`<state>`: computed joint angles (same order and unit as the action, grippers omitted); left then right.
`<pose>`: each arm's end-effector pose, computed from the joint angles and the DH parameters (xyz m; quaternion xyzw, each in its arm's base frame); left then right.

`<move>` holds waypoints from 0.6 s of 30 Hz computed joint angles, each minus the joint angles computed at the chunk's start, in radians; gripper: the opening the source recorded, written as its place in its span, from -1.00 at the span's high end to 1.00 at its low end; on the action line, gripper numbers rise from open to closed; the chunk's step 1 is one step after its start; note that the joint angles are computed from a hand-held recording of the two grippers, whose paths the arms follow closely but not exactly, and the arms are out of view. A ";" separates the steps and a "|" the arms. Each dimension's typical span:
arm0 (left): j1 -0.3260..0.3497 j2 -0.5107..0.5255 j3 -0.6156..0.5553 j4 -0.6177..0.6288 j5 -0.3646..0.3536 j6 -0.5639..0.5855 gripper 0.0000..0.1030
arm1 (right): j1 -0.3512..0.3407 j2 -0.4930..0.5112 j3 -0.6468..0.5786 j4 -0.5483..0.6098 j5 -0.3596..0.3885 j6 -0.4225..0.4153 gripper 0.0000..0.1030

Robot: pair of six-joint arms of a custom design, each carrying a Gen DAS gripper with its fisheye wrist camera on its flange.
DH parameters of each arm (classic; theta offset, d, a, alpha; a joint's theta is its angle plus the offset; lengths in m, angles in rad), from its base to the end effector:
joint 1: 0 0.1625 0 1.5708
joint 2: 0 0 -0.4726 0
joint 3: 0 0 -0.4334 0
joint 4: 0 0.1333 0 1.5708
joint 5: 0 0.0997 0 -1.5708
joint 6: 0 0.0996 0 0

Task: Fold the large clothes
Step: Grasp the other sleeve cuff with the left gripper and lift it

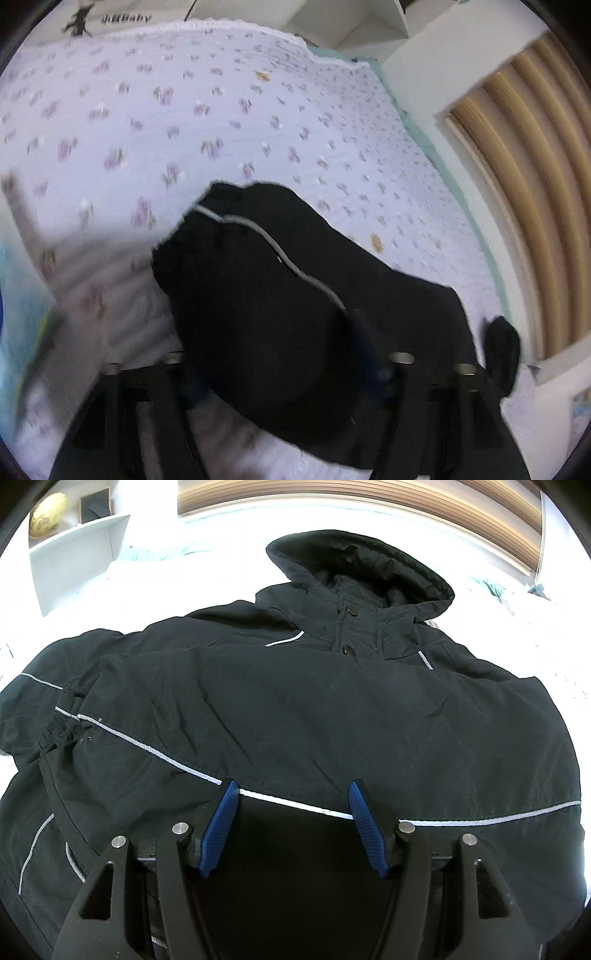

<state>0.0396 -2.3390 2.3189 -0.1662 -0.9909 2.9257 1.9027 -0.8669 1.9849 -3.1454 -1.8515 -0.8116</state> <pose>-0.0340 -0.1894 0.3977 -0.4723 0.5953 -0.6102 0.2240 0.3043 -0.5585 0.0911 0.4953 -0.8282 0.1853 0.1856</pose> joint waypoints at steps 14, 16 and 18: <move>0.416 0.315 -0.189 0.044 0.117 0.365 0.59 | 0.000 0.001 -0.001 -0.001 0.001 0.001 -0.29; 0.371 0.330 -0.167 0.032 0.106 0.366 0.59 | 0.000 0.001 0.000 -0.002 0.001 0.000 -0.29; 0.309 0.371 -0.167 0.035 0.139 0.357 0.59 | -0.001 0.001 0.000 -0.003 0.002 0.000 -0.31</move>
